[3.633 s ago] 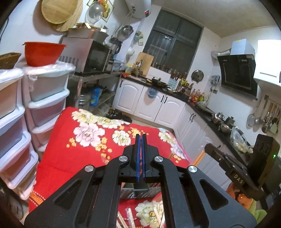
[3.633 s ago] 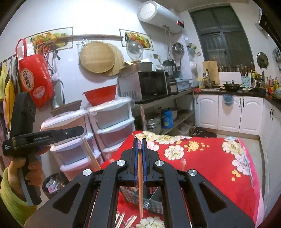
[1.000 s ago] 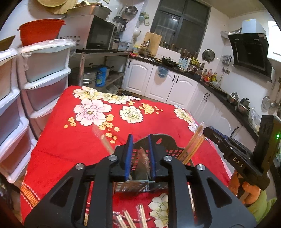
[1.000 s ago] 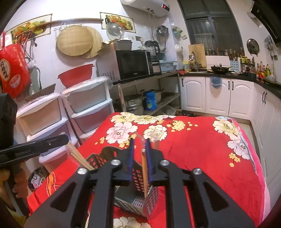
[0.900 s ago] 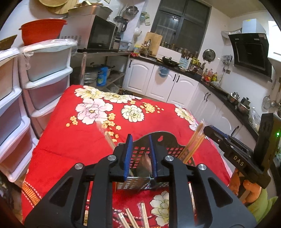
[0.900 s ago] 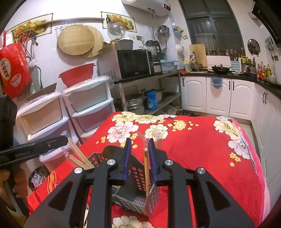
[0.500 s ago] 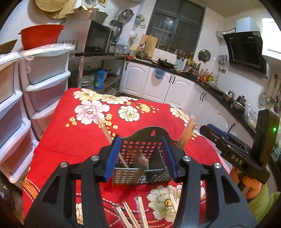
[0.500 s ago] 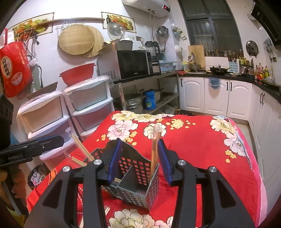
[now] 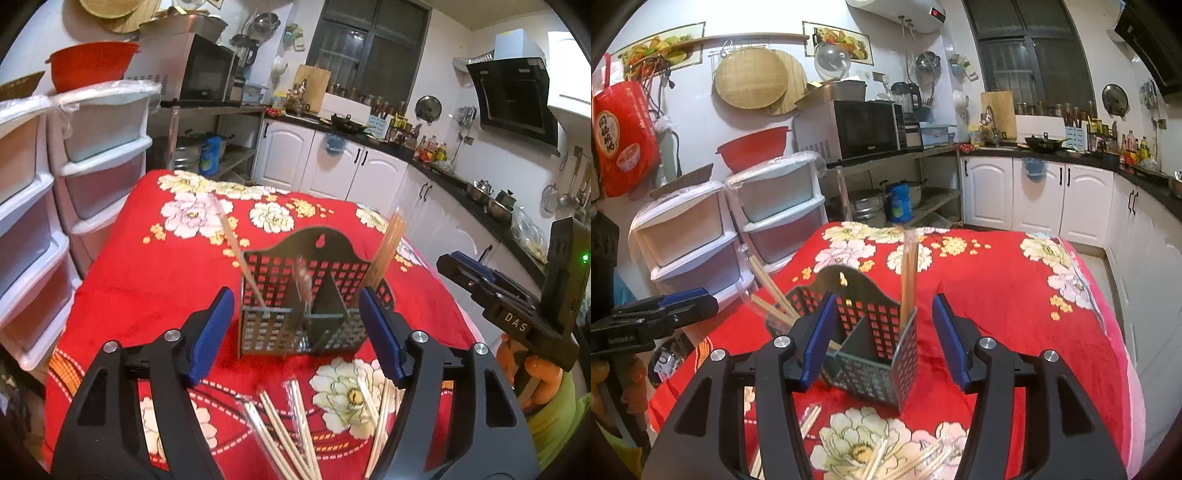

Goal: Organize utensils
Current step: 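Move the left tool toward remaining chopstick packs while the right tool does likewise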

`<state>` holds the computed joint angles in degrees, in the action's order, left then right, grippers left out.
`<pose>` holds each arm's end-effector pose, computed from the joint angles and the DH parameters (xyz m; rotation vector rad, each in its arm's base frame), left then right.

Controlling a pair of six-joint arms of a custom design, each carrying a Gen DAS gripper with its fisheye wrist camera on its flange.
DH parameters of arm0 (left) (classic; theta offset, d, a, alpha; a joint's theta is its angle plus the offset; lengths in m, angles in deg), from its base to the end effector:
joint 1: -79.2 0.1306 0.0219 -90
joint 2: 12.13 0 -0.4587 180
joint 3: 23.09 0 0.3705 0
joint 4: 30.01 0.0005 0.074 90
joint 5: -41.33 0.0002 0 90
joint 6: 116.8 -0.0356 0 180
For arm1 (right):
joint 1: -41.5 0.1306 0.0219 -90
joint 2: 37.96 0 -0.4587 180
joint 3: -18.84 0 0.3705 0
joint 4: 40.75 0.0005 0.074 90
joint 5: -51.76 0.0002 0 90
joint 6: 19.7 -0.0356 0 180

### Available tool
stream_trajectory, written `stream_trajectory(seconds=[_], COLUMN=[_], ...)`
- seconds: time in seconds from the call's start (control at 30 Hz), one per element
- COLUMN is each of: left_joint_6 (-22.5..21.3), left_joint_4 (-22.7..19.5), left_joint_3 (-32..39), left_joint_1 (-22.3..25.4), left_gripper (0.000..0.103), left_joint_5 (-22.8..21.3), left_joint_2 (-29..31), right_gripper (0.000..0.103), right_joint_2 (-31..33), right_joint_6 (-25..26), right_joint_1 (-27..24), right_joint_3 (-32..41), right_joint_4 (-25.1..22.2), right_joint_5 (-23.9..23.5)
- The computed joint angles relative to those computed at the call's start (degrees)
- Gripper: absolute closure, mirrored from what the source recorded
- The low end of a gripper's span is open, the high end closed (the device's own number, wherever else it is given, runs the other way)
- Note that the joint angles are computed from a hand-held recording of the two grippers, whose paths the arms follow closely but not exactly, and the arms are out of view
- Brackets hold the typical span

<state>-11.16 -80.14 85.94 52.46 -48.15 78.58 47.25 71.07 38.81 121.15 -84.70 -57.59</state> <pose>0.4215 -0.2133 0.6478 0.2142 2.1480 -0.4433 0.4337 -0.0091 0.6479 -0.1772 2.0166 0.3057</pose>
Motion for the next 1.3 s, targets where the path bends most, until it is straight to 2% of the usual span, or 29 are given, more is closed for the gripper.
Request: stream_trajectory(seconds=[0.07, 0.83, 1.1, 1.2, 1.3], left_joint_6=[0.6, 4.4, 4.9, 5.3, 6.0], left_joint_4=[0.1, 1.1, 0.3, -0.1, -0.3], left_joint_3=[-1.0, -10.9, -13.0, -13.8, -14.9], left_joint_1=[0.1, 0.9, 0.3, 0.1, 0.2], left_gripper=[0.038, 0.039, 0.056, 0.068, 0.07], left_joint_5=[0.3, 2.8, 4.5, 4.9, 5.3], left_joint_2=[-0.4, -2.7, -2.7, -2.7, -2.8], right_gripper=[0.051, 0.051, 0.051, 0.051, 0.051], right_joint_2=[-0.4, -3.4, -4.3, -4.4, -4.5], right_joint_6=[0.0, 1.6, 2.4, 3.0, 3.1], right_joint_1=[0.1, 0.0, -0.7, -1.3, -1.6], right_joint_3=[-0.8, -8.6, -11.2, -11.8, -12.3], right_joint_4=[-0.3, -4.1, -5.1, -5.7, -6.1], right_joint_5=[0.2, 0.6, 0.5, 0.4, 0.2])
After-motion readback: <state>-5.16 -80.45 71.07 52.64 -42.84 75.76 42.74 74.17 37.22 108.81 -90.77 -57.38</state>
